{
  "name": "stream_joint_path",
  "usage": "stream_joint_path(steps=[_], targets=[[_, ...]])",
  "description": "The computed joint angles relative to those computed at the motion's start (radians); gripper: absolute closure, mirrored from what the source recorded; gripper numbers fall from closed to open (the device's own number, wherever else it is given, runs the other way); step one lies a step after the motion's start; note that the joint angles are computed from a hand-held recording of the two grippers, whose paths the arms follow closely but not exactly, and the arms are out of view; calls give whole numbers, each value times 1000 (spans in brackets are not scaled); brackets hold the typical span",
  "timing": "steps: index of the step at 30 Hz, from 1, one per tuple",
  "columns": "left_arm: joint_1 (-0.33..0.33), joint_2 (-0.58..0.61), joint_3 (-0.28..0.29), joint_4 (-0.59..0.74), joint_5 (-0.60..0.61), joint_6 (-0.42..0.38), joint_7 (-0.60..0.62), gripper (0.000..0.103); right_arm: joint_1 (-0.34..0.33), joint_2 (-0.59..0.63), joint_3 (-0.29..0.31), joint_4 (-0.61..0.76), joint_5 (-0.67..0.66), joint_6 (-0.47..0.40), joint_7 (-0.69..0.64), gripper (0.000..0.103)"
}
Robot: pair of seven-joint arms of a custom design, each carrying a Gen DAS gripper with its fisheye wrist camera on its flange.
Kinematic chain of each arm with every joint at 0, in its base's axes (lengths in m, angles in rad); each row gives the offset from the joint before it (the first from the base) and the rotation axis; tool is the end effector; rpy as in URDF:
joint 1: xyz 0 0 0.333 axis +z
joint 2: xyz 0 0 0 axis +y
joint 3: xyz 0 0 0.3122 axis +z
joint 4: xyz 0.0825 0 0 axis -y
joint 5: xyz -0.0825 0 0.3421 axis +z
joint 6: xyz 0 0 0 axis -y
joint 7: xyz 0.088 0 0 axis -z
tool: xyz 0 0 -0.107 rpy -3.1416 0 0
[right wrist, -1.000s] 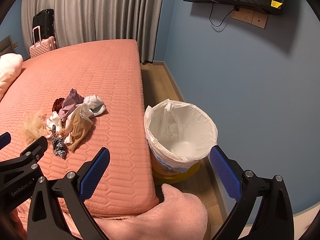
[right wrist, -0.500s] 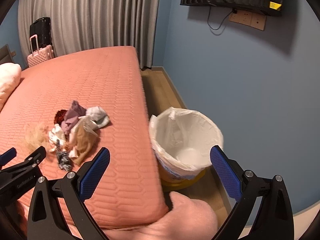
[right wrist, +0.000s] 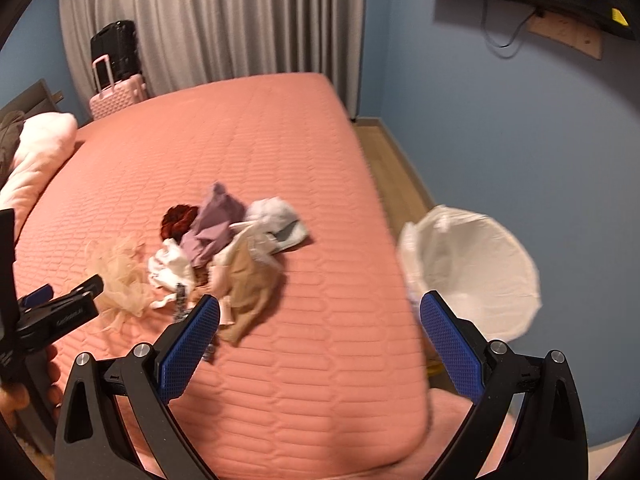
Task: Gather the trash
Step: 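Grasp the beige tulle scrunchie with the left tool while the right grasps the leopard scarf, then carry the tulle and leopard scarf over the white-lined wastebasket with both tools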
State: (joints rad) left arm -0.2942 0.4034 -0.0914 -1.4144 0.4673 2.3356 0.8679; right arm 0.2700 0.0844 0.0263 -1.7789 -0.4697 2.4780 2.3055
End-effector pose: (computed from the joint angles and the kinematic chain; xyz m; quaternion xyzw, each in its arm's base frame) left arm 0.6372 -0.2375 0.5370 -0.7036 0.6380 -0.1992 0.2412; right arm 0.5672 0.1742 0.5805 -0.6079 0.7122 -0.2626 0.2328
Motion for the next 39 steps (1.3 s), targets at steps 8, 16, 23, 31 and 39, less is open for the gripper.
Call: stream_joint_path(steps=[8,16,23,31,39], targets=[[99,105,-25,53,-198,80,119,7,57,199,4,182,89,-15,-79,6],[154,178,-53,84,-380,84,200,8,109,371,-5,339,208,-79,-155,10],[154,168,-54,34,-422,137,267,46,117,458,9,415,320,-137,-217,39],[166,90,-55,-72,-438,205,304,84,103,483,27,412,441,-142,-259,83],[142,-15,-58,-139,-413,278,317,87,111,384,18,336,432,-59,-267,84]])
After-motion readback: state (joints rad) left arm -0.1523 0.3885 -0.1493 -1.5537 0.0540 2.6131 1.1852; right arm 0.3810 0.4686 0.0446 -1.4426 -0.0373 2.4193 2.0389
